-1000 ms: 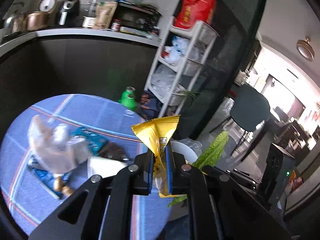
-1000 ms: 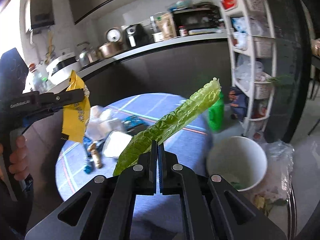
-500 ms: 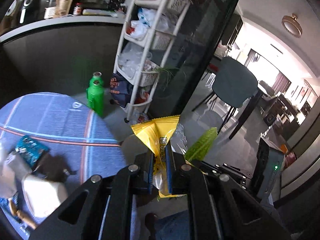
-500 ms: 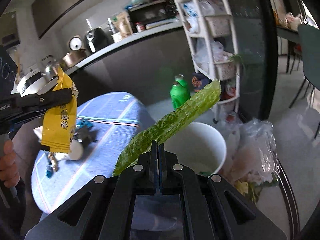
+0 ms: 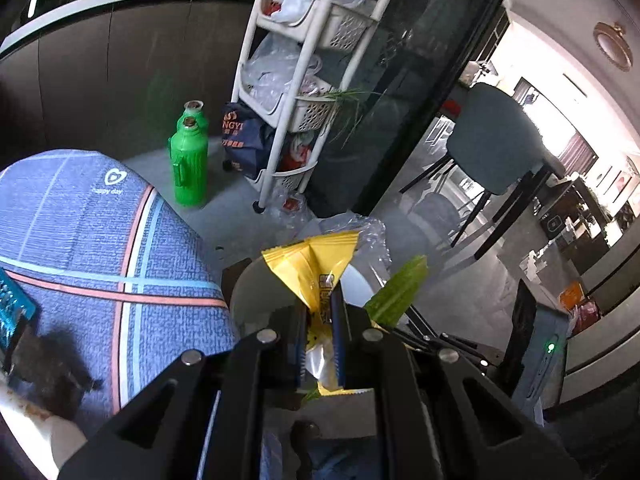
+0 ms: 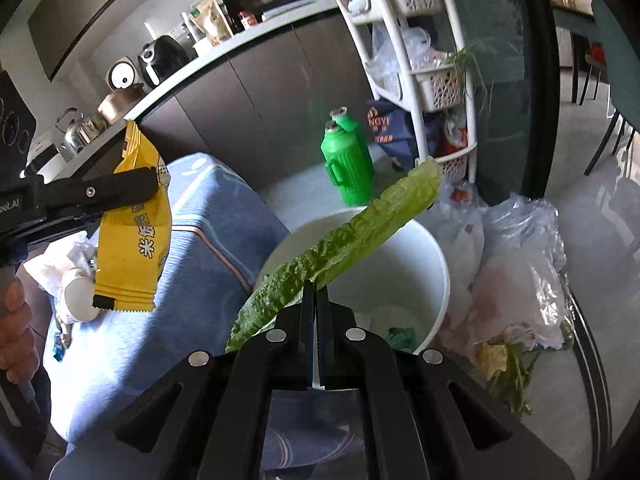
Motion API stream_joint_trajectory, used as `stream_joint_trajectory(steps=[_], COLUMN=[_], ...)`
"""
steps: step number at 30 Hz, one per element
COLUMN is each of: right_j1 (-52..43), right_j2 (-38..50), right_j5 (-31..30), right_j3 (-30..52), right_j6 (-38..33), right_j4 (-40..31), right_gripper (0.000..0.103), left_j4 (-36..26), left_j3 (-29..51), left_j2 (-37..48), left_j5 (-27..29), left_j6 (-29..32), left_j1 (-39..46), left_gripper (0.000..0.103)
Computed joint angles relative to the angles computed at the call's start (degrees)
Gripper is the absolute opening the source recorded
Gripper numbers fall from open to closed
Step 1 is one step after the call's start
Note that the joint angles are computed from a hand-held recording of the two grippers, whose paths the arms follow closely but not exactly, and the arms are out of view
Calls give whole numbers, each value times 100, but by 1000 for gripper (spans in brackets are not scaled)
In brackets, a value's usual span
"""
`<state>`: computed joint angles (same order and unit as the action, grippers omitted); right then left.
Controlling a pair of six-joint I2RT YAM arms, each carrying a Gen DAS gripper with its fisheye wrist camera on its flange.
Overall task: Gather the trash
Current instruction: 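Carry the yellow wrapper and lettuce leaf to the bin and release both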
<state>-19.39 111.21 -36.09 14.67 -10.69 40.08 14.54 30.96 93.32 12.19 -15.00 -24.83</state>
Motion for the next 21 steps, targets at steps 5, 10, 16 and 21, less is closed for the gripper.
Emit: stream_joint_trajectory(steps=[5,10,16,21], right_j1=[213,333,220,161], right_j2=[843,1349,1491,1507], right_j5=[211,442,473,358], right_j3=[472,656,196,-136], right_j6=[154,53,-202,-299], right_j4=[355,585,1390,1930], right_gripper=[5,37,58,82], left_j4=[124,241,483,687], left_j3=[450,786,578,122], left_j2=[729,1277,1083,471], left_j5=[-29,-354,-584,-785], left_j6=[44,89,17,-127], left_j1=[28,-160,-257,-251], left_gripper=[13,34,66,91])
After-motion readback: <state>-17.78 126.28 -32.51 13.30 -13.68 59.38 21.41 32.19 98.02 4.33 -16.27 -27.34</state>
